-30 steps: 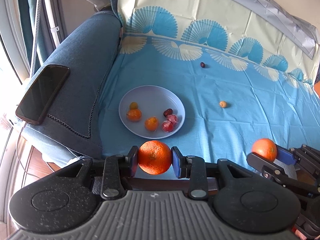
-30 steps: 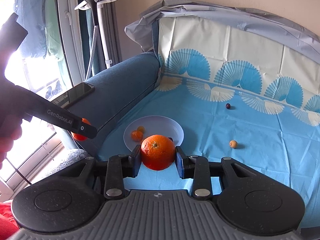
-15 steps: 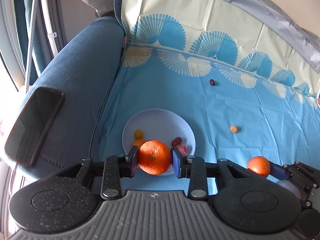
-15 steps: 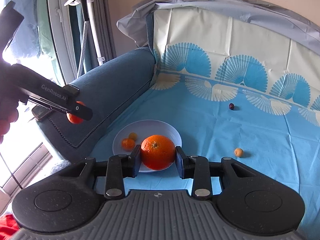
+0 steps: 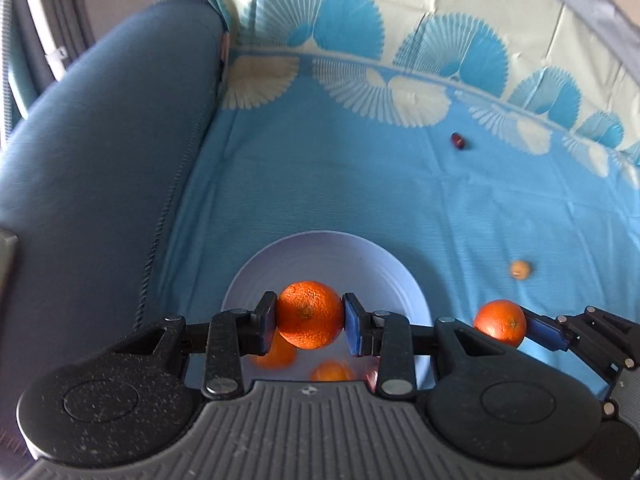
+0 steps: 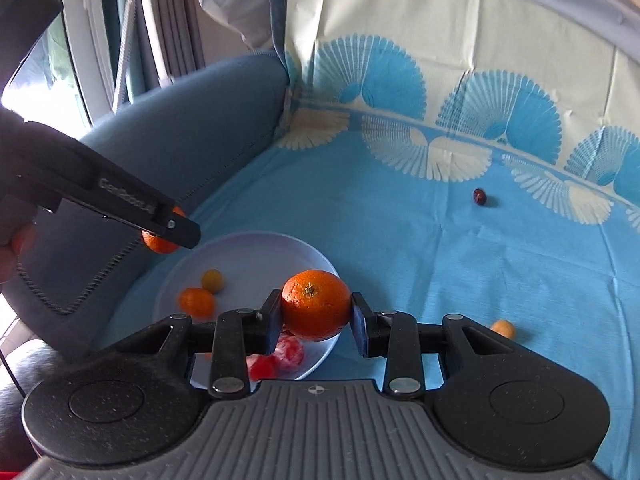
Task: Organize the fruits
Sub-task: 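Carry both mandarins to the plate and open both tools over it, then lift both tools away from the plate toward the last fruits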
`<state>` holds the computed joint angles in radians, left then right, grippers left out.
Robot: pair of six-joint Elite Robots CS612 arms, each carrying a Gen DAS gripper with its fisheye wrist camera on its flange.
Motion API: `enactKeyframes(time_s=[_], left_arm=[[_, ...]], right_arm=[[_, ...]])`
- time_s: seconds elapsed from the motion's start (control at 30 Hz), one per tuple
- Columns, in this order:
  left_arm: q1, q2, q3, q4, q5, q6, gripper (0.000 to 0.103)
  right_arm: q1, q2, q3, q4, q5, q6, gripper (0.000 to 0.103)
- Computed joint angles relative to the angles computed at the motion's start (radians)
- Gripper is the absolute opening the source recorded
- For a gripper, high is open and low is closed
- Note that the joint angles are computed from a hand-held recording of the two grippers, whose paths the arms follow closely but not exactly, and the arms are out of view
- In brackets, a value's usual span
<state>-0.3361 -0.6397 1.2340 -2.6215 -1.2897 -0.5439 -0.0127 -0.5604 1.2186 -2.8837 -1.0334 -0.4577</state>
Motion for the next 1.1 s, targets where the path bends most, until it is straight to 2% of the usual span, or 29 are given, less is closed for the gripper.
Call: enactKeyframes(time_s=[0.17,0.43,0.47,0.5,0.53,0.57,0.6,0.63,0.7,0.83,0.93,1.1], left_arm=[[0.022,0.079,-0.109,0.072,-0.042,0.014,0.038],[0.036,0.151,-0.196,0.132,-0.041,0.05,0.041],[0.036,0.154,-0.195,0.121,-0.035,0.055,0.045],[0.035,0.153,-0.191,0.107,-0.02,0.058,0.066],[0.031,0.149,-0.18,0.084,0.013,0.051,0.09],[0.025,0.142,-0.161,0.039,0.053,0.039,0.098],[0.021,0.133,-0.137,-0.016,0.083,0.034,0.103],[0.019,0.124,-0.118,-0.055,0.096,0.037,0.103],[0.018,0.102,-0.094,-0.063,0.098,0.046,0.103],[-0.002,0.034,0.004,-0.07,0.16,-0.003,0.103],[-0.022,-0.028,0.079,-0.01,0.182,-0.072,0.103],[-0.038,-0.118,0.182,0.055,0.084,-0.147,0.103]], right_arm=[[0.022,0.064,-0.098,0.061,-0.03,-0.011,0.037],[0.044,0.13,-0.201,0.157,-0.059,-0.045,0.037],[0.046,0.135,-0.209,0.166,-0.06,-0.053,0.038],[0.047,0.138,-0.214,0.173,-0.06,-0.063,0.038],[0.048,0.141,-0.22,0.18,-0.055,-0.073,0.045],[0.048,0.143,-0.222,0.17,-0.054,-0.075,0.063],[0.049,0.143,-0.217,0.144,-0.059,-0.07,0.072],[0.049,0.139,-0.206,0.109,-0.064,-0.063,0.084],[0.047,0.123,-0.181,0.077,-0.072,-0.057,0.086],[0.027,0.048,-0.082,0.098,-0.057,-0.019,0.093],[0.009,-0.02,0.014,0.103,-0.029,-0.014,0.097],[-0.016,-0.12,0.165,0.034,0.005,-0.006,0.1]])
